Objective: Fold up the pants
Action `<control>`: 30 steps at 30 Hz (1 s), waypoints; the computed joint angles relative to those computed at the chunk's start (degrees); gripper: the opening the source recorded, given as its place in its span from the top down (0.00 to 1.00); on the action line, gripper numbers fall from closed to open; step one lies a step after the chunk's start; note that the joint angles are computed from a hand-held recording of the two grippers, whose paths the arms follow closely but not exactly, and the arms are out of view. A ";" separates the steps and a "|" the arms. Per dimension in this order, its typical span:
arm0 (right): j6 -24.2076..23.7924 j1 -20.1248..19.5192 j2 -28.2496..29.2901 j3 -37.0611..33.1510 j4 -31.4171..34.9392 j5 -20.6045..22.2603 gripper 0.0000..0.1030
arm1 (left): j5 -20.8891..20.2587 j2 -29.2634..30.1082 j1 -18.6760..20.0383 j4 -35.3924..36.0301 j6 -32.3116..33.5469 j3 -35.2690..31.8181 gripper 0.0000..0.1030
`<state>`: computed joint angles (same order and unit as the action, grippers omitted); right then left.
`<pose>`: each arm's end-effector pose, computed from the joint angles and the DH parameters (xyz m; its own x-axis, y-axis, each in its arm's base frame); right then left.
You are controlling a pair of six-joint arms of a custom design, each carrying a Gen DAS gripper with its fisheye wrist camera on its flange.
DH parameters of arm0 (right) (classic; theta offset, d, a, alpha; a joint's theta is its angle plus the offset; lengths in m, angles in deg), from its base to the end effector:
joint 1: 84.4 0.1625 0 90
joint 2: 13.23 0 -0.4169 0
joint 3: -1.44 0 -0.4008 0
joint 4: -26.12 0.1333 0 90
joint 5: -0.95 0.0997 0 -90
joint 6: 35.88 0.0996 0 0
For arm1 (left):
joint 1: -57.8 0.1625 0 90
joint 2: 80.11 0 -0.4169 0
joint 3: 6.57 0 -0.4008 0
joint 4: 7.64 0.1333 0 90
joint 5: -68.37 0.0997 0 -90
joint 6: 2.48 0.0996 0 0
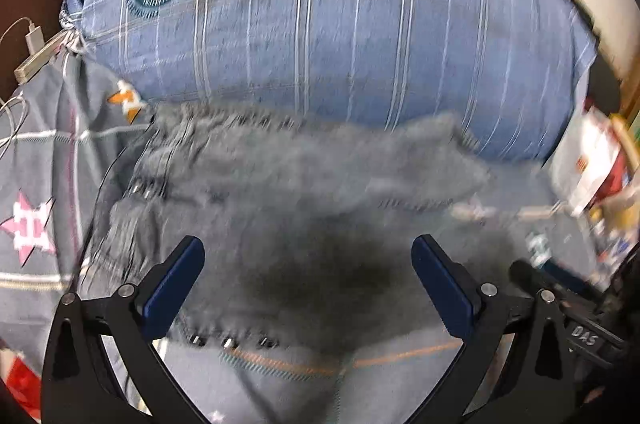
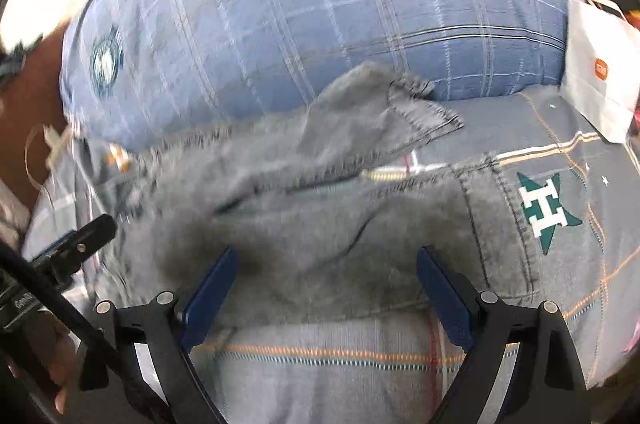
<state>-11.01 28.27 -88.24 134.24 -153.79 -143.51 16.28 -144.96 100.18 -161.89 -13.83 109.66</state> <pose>0.2165 -0.3828 0.2301 -0.7752 0.4876 0.4016 -0.0005 0.6354 -0.7722 -0.2693 -0.5090 0.1723 -0.7622 0.3516 -0.5434 0.5815 0.7408 -0.3363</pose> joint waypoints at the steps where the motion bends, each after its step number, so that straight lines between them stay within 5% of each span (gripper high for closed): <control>1: 1.17 -0.60 -1.39 -0.13 -0.12 1.19 0.09 | -0.94 0.49 0.31 0.54 -0.49 -1.85 0.00; 5: 2.64 -5.90 -6.46 -3.99 6.02 9.66 0.10 | -8.00 4.97 3.35 7.53 -2.08 -11.00 0.00; 10: 2.71 -15.61 -7.45 -9.88 9.71 22.65 0.10 | -9.91 10.12 6.91 -1.03 -1.05 -12.27 0.00; 16: 2.82 -23.32 -1.04 -18.26 9.98 22.98 0.10 | -5.60 11.45 8.13 0.72 -5.44 -13.23 0.00; 22: 8.49 -31.13 2.79 -21.53 7.38 33.61 0.31 | -7.86 10.45 8.53 2.21 -6.38 -12.72 0.00; 28: 10.23 -32.15 6.37 -25.51 7.33 31.07 0.29 | -6.44 10.59 7.49 1.15 -4.67 -12.13 0.00; 29: 10.55 -32.36 6.89 -26.17 8.72 30.52 0.34 | -6.41 10.66 7.47 1.11 -4.57 -12.12 0.00; 30: 9.69 -32.85 7.28 -26.07 8.07 31.91 0.50 | -6.40 10.73 7.47 1.18 -4.50 -12.13 0.00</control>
